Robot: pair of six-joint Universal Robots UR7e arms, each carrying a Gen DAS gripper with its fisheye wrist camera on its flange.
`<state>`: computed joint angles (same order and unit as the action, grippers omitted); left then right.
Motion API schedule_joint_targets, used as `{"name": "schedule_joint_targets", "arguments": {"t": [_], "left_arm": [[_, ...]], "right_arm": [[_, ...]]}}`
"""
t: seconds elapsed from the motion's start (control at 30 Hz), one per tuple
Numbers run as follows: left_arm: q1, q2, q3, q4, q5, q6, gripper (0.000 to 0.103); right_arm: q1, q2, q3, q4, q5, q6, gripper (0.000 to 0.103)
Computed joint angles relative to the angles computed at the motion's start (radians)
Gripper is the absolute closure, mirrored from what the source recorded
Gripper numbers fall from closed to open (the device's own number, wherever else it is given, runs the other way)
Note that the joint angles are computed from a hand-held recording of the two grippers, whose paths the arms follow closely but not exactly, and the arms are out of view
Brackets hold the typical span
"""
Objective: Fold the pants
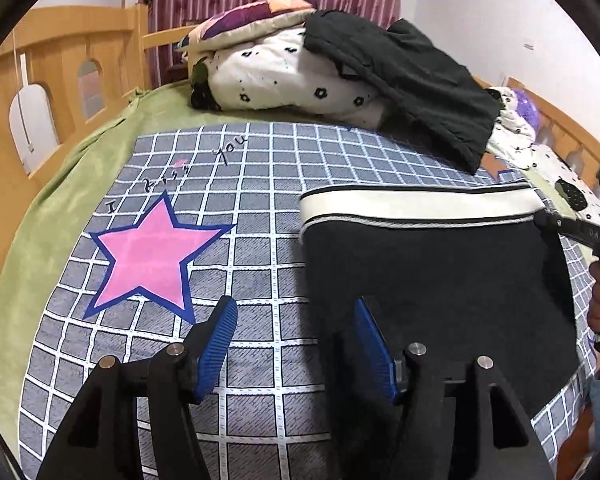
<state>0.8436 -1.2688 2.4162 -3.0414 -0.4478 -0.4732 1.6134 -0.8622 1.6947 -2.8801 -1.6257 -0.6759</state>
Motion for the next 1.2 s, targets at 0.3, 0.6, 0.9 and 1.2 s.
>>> {"name": "schedule_joint_targets", "arguments": {"t": [0.3, 0.6, 0.9, 1.2], "left_arm": [[0.033, 0.130, -0.120, -0.162, -0.086, 0.124, 0.044], [0.161, 0.313, -0.356, -0.075, -0.123, 0.160, 0.044], [0.155, 0.344, -0.337, -0.215, -0.108, 0.241, 0.044], [0.116, 0.265, -0.294, -0.008, -0.087, 0.071, 0.044]], "right_arm": [[0.027, 0.003, 0.059, -0.154, -0.177, 0.006, 0.075], [0.057, 0.187, -0.034, -0.282, -0.231, -0.122, 0.073], [0.054, 0.180, -0.020, -0.295, -0.207, -0.133, 0.073], [0.055, 0.147, 0.008, -0.278, -0.216, -0.135, 0.073]]}}
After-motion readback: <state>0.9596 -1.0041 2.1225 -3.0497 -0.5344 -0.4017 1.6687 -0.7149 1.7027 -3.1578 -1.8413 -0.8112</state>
